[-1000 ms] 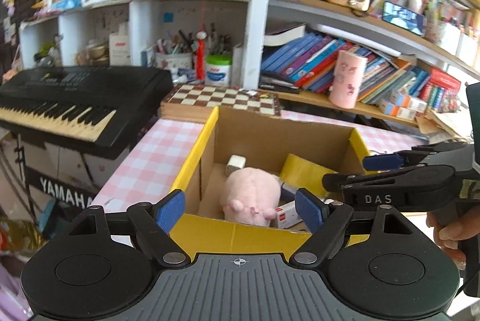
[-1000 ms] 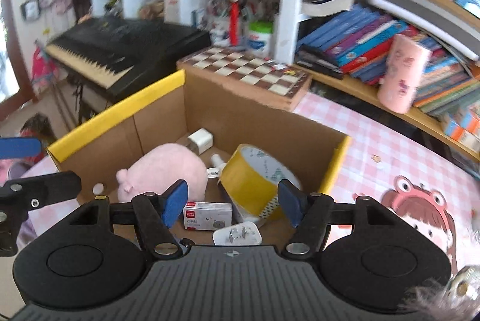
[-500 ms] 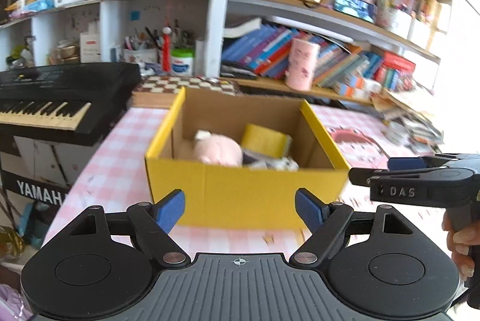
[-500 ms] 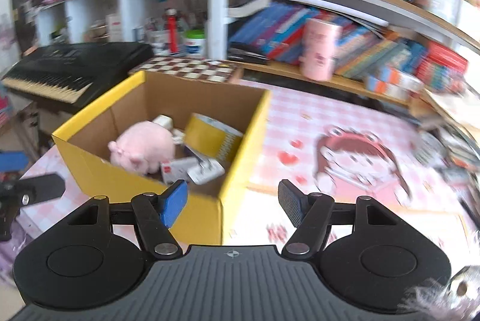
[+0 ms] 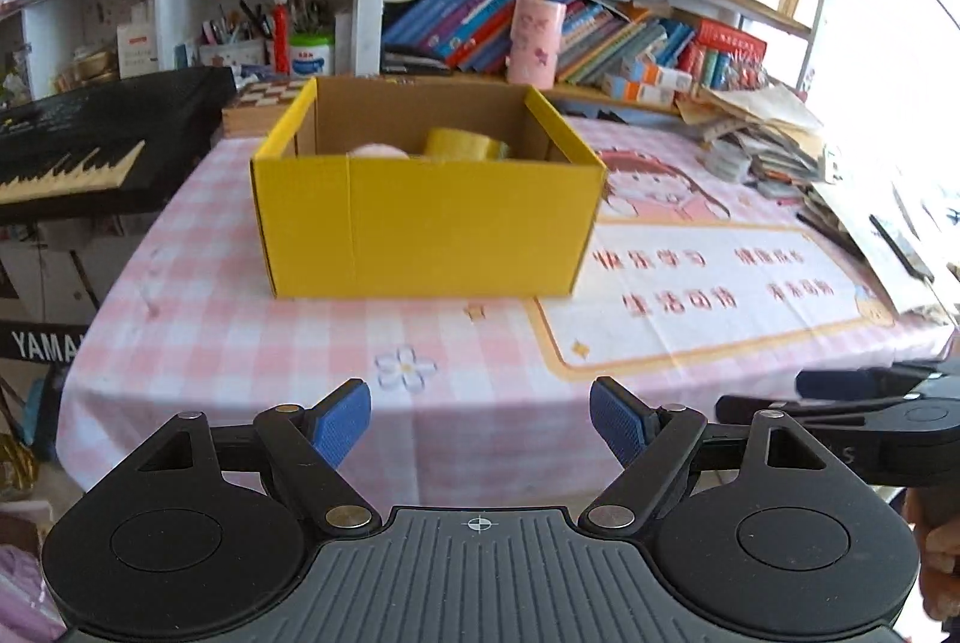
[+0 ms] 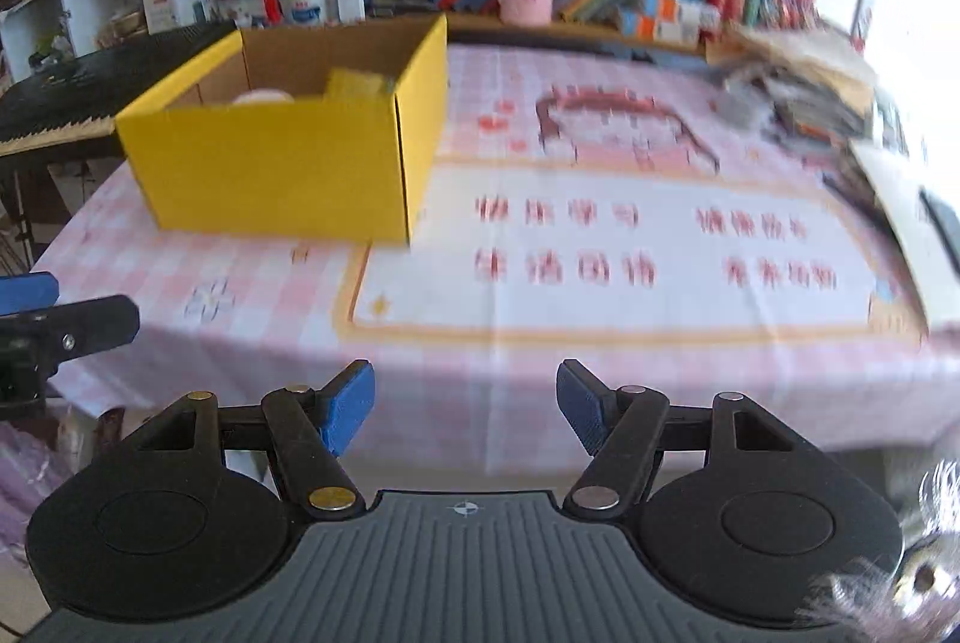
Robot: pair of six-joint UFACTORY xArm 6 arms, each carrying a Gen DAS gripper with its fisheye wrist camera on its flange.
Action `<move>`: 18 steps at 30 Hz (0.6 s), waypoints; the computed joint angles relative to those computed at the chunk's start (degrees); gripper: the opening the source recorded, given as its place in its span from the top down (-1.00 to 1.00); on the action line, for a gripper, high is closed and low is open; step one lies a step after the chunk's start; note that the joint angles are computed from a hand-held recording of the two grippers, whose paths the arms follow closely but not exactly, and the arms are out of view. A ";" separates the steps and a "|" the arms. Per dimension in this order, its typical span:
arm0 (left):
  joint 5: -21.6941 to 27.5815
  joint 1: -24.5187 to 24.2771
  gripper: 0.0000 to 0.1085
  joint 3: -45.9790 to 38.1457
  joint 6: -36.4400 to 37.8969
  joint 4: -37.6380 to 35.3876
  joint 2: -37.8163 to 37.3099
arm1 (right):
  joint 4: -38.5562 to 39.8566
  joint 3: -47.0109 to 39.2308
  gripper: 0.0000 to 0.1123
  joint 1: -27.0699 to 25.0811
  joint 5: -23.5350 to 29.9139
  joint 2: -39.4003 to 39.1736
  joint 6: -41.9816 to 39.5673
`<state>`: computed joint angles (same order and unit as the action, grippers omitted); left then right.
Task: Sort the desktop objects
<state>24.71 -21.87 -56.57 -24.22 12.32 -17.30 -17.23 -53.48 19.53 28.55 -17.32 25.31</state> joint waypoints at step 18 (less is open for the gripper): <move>8.08 -3.46 -0.70 -1.44 1.25 1.06 0.21 | -0.54 4.93 -0.39 1.42 2.12 -5.62 1.36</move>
<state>32.79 -25.33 -58.01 -22.97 13.38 -17.09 -17.78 -48.55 20.96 30.66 -22.94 26.67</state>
